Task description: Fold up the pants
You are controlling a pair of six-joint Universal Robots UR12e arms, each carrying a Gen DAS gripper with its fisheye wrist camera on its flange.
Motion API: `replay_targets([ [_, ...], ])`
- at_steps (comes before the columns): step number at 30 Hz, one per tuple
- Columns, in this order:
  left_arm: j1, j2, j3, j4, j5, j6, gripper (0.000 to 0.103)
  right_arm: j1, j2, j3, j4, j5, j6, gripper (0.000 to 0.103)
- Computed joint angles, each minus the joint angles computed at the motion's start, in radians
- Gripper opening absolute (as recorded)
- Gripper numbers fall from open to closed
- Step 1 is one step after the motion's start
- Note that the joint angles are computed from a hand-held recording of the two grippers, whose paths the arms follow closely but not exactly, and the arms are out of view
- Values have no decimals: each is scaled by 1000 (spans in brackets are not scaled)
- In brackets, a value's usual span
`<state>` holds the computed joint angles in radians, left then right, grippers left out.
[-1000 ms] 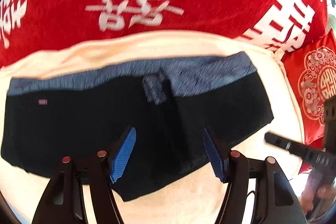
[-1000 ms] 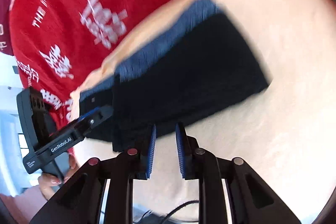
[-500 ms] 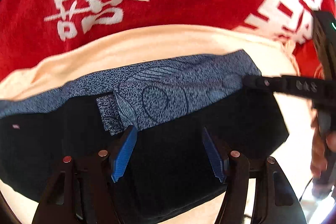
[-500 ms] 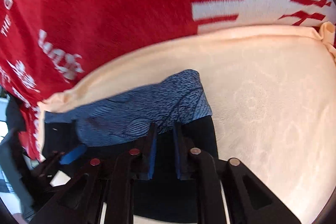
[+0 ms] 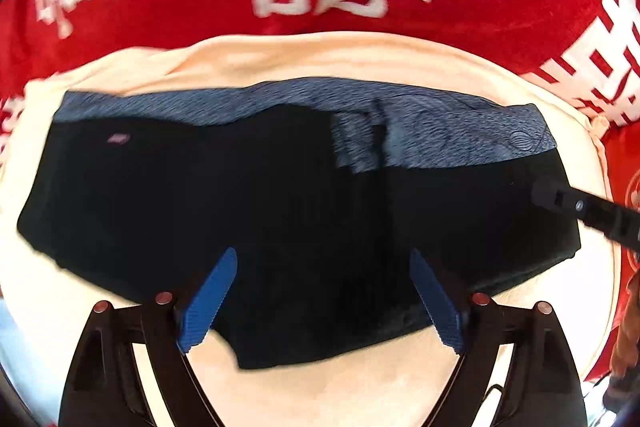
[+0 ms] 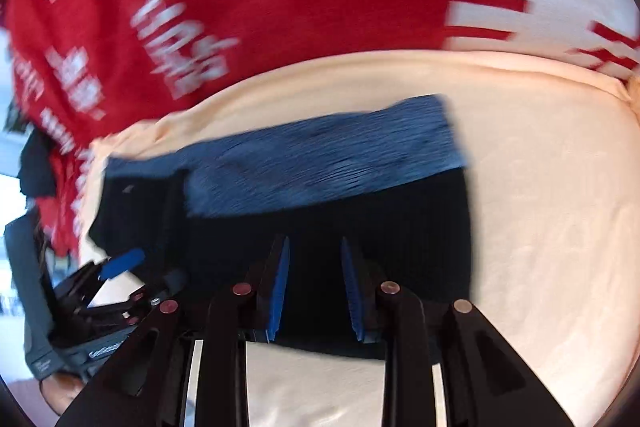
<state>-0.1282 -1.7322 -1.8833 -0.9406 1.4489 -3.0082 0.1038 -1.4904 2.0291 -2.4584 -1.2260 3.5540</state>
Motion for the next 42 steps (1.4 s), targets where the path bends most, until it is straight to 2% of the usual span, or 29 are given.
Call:
replay_targets([
  [4, 32, 30, -34, -7, 25, -31, 89, 47, 40, -33, -11, 55, -21, 30],
  [6, 39, 34, -45, -10, 48, -31, 89, 65, 59, -37, -17, 80, -2, 30],
  [8, 49, 34, -46, -32, 59, -34, 89, 83, 81, -41, 16, 103, 35, 29],
  [11, 57, 31, -46, -39, 60, -28, 89, 112, 72, -20, -40, 41, 102, 29],
  [14, 70, 29, -47, -38, 68, 1, 89, 125, 68, -23, -32, 16, 127, 30],
  [18, 94, 26, -46, -51, 49, 21, 89, 148, 65, -56, 41, -37, 88, 30],
  [20, 107, 22, -46, -51, 42, 32, 89, 163, 67, -77, 86, -60, 65, 34],
  [23, 133, 22, -42, -61, 30, 51, 89, 182, 73, -98, 133, -64, 55, 35],
  [31, 179, 9, -31, -62, 6, 60, 89, 229, 94, -143, 170, -81, 73, 35],
  [35, 197, -6, -26, -54, -8, 53, 89, 251, 120, -186, 198, -110, 27, 35],
  [36, 202, -8, -26, -54, -10, 52, 89, 256, 127, -197, 202, -119, 12, 36],
  [38, 215, -8, -29, -57, -11, 47, 89, 264, 144, -218, 209, -126, -6, 44],
  [42, 237, -11, -35, -60, -14, 34, 89, 273, 168, -246, 227, -136, 0, 46],
])
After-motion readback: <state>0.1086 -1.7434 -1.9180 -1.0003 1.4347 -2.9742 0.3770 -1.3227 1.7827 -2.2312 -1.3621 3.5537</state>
